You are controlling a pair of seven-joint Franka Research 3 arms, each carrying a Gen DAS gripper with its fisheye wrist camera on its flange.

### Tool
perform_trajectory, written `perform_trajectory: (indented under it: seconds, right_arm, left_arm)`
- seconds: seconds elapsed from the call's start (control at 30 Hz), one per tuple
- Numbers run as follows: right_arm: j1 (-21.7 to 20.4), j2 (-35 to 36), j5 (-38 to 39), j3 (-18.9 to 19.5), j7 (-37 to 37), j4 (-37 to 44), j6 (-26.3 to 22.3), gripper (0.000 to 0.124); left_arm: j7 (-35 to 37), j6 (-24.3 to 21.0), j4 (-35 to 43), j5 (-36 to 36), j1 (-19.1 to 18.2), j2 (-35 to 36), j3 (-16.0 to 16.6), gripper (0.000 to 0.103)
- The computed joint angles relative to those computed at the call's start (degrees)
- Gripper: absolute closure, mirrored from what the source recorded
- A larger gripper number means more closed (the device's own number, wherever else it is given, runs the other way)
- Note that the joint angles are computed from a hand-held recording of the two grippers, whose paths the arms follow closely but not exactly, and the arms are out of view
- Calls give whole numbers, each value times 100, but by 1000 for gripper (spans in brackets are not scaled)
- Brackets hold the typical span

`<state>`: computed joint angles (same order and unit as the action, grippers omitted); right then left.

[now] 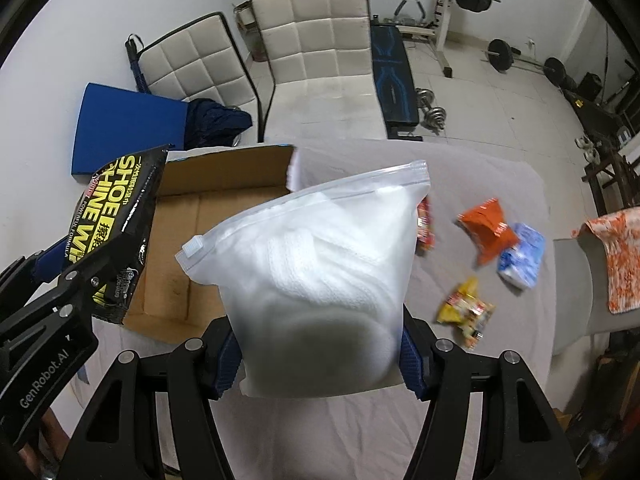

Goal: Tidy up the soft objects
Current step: 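Carry the wipes packet with left tool into the cardboard box while right tool carries the white bag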

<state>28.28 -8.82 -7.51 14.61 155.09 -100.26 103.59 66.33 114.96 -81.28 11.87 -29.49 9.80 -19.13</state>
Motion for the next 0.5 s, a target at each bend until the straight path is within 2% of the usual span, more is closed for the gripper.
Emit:
perform_trajectory:
  seconds: [0.2,0.37,0.5]
  right_arm:
    - [84,950,109,-199,-6,517,422,57]
    - [91,1506,635,-472,2,533,933,57]
    - [197,2024,525,-616,39,953,767,56]
  left_arm:
    - [337,-126,208,-485,329,383,132,55]
    - [530,-576,888,-1009,540,1199,167,55]
    - [620,-947,1436,-1402,662,1841,155,55]
